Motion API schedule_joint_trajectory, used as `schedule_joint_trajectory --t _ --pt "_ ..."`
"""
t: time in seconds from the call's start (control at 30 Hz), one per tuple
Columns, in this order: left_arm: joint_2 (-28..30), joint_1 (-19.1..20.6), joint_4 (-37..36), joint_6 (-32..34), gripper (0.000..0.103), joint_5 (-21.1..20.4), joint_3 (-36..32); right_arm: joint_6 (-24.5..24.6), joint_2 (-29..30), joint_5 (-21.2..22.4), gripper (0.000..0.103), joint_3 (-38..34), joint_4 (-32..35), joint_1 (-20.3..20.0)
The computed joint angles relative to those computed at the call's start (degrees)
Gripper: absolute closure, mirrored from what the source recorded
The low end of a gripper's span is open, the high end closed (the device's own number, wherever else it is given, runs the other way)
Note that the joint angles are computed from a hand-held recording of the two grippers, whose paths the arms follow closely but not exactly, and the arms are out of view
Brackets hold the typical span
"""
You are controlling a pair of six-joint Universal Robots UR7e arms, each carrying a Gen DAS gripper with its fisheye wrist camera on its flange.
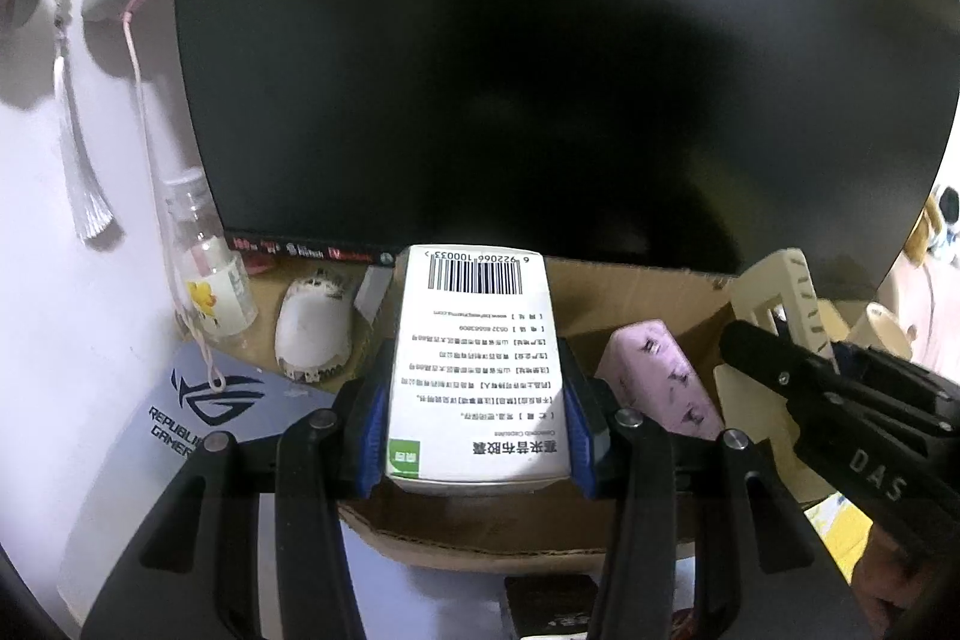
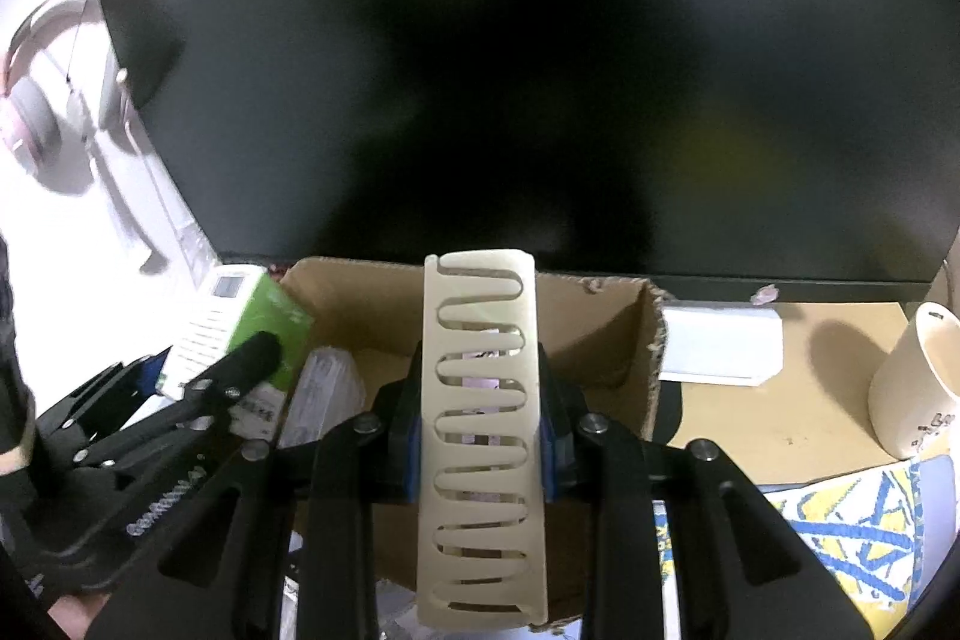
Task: Organize objects
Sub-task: 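Lower the beige rack with the right tool while the left tool lowers the medicine box into the box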
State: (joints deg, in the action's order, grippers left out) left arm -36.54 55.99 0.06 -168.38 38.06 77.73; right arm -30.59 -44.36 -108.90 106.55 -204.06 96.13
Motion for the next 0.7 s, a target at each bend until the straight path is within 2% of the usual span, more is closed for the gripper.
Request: schedule_joint_trajectory --t 0.1,0.2,0.27,0.3,0.47,0.57,0.63,0.7 --pt "1.0 0.1 1.0 0.5 0.057 -0.6 -0.6 -0.7 0.4 -0.7 0.072 -0.3 -0.2 0.2" --pt "1.6 0.4 0.7 1.0 0.057 -1.7 -0.7 0.1 0.4 0.5 0.072 -0.2 0.9 -0.5" --pt "1.6 0.9 2.0 -0.9 0.057 -0.8 -0.8 0.6 0.4 0.9 0.072 -0.5 1.3 -0.4" --pt "1.1 1.4 2.9 -0.5 0.056 1.6 -0.5 0.4 0.6 0.8 0.072 -0.6 0.9 -0.3" --pt "0.7 1.4 1.5 0.1 0.055 1.5 0.4 -0.3 1.4 0.8 0.072 -0.9 -0.2 -0.5" --pt "0.5 1.2 1.3 0.7 0.043 2.0 0.8 -1.1 1.6 -1.6 0.072 -1.2 0.4 -0.3" --pt "0.6 0.9 1.8 0.3 0.039 2.3 0.7 -1.5 1.5 -1.7 0.072 -1.4 0.7 -0.4" --pt "0.4 0.4 0.6 0.5 0.028 1.1 1.2 -1.9 1.5 -1.7 0.069 -1.3 0.2 -0.3"
